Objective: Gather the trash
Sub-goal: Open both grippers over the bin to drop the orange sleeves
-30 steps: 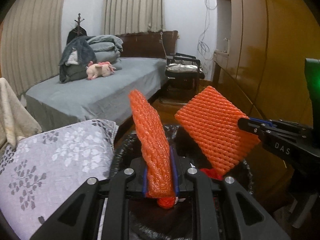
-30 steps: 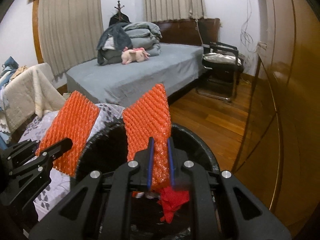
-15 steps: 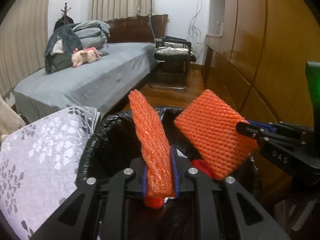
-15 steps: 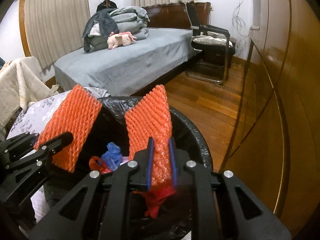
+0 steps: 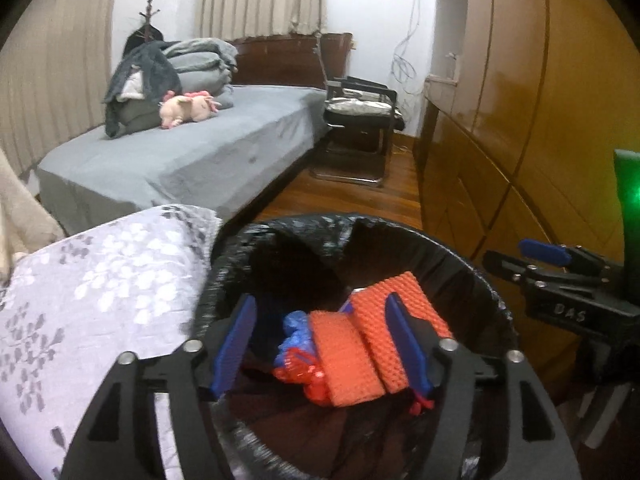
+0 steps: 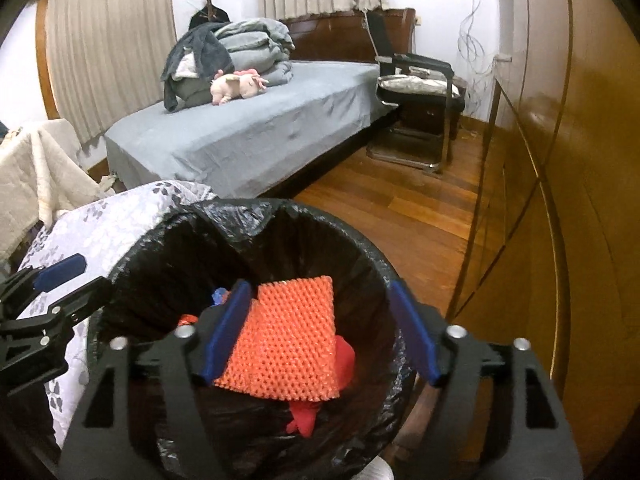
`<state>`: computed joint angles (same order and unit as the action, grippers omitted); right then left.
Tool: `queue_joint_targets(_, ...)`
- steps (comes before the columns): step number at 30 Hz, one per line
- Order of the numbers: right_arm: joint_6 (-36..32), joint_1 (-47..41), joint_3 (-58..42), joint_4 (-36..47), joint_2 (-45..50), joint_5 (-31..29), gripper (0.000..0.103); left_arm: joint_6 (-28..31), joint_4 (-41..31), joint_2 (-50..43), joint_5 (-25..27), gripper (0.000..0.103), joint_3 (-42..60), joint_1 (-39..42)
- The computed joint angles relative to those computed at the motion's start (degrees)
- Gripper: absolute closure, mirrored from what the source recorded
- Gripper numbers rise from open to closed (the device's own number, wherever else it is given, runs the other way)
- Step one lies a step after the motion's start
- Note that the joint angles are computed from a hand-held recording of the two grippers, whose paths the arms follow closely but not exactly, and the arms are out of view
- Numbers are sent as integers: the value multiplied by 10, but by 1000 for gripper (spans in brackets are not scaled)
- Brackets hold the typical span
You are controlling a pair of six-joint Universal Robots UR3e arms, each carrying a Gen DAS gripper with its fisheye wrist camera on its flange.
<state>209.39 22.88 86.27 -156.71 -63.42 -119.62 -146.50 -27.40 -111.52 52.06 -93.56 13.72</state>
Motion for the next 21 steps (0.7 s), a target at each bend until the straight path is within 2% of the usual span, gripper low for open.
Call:
queue_joint_targets(1, -3, 8, -6, 2, -1, -7, 18, -1, -1, 9, -2, 29, -6, 7)
queue_joint_targets(4, -6, 21, -23, 9, -6, -10, 11, -1, -5, 42, -10, 21, -27, 35)
queue_joint_targets(8, -7, 45, -57, 31, -12, -10, 8, -4, -20, 87, -19, 12, -46, 74)
queue_joint_targets(13, -16, 81, -111, 60, -6, -25, 6, 0, -44, 140, -39, 7, -67, 121)
queue_joint_targets(21, -8, 123, -178, 109, -1, -42, 5, 24, -101, 222, -69, 6, -102, 184)
